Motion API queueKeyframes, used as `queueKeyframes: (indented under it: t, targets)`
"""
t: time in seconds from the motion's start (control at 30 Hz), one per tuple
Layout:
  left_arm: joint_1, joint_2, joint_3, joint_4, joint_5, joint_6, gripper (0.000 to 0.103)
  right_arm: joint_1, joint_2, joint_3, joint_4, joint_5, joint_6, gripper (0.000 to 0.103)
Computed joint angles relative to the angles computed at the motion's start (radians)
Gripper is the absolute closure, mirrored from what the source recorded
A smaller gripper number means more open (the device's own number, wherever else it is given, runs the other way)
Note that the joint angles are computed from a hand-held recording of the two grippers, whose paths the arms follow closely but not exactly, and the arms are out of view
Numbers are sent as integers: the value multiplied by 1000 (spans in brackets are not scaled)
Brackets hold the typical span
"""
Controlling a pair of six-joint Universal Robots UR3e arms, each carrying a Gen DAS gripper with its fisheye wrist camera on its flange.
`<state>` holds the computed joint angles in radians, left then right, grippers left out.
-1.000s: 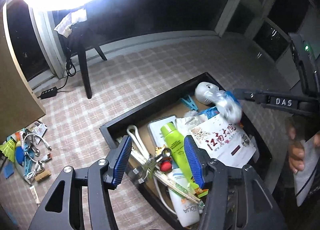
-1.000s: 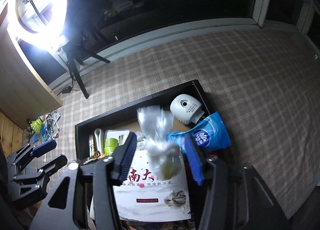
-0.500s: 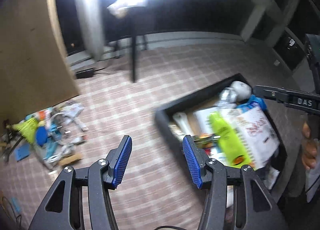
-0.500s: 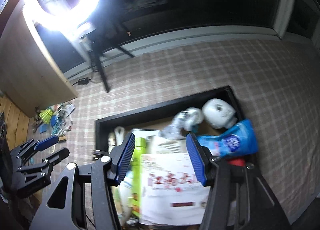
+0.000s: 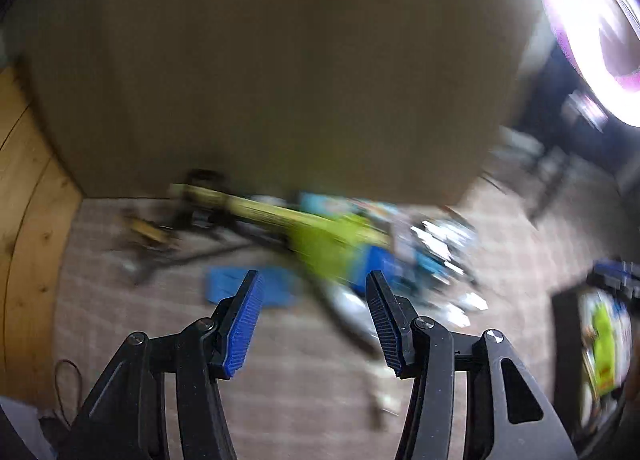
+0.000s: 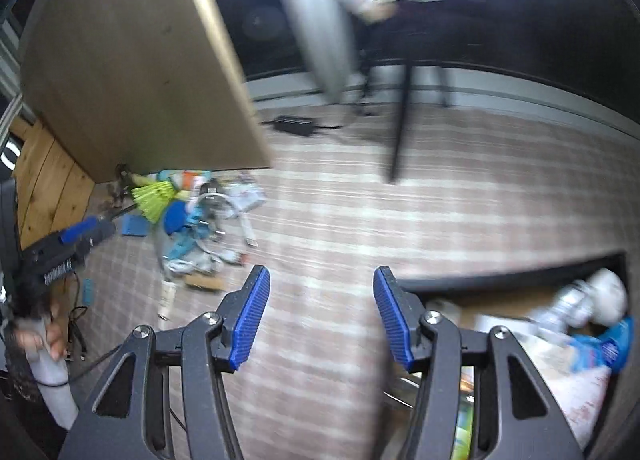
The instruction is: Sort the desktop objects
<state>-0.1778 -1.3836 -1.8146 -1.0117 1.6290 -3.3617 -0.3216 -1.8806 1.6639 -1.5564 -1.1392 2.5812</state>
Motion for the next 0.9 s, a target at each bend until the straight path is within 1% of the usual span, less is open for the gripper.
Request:
queueKeyframes:
  t: [0.07, 0.13, 0.2, 0.23, 0.27, 0.37, 0.43, 0.5, 0.6, 0.67, 0.73, 0.8, 0.9]
  targets:
    - [111, 25, -50, 31, -42, 56, 53, 121, 87, 6, -128, -25, 114, 50]
    - [229, 28, -93, 72, -98, 119, 53, 193, 156, 0, -208, -37, 188, 50]
    - [304, 5, -114, 116, -118, 146, 53, 286, 253, -27, -303, -56, 290, 50]
    - [346, -13, -123, 146, -139, 158, 53, 312, 286, -46, -326, -59, 325, 50]
    - [377, -33, -127, 172, -156, 161, 53, 347, 331, -60, -367, -62, 376, 50]
    - [457, -79, -150, 247, -219, 149, 52, 422, 437, -108, -442, -87, 479, 50]
    - [501, -104, -173, 296, -261, 135, 51, 461, 487, -127, -486, -124, 525, 50]
    - [531, -132, -193, 339, -288, 117, 51, 493, 535, -142, -532, -165, 582, 50]
    - [566, -171, -228, 402, -324, 100, 51, 502, 581, -152, -561, -157, 640, 50]
    - [576, -197, -240, 421, -336, 99, 51, 518, 598, -145, -604, -183, 675, 50]
    - [590, -186, -281, 461, -355, 104, 51, 532, 604, -133, -642, -210, 705, 50]
    - [593, -181, -315, 493, -356, 122, 51, 546, 608, -115, -688, -232, 742, 50]
    - [581, -169, -359, 537, -345, 131, 51, 573, 621, -120, -706, -265, 755, 50]
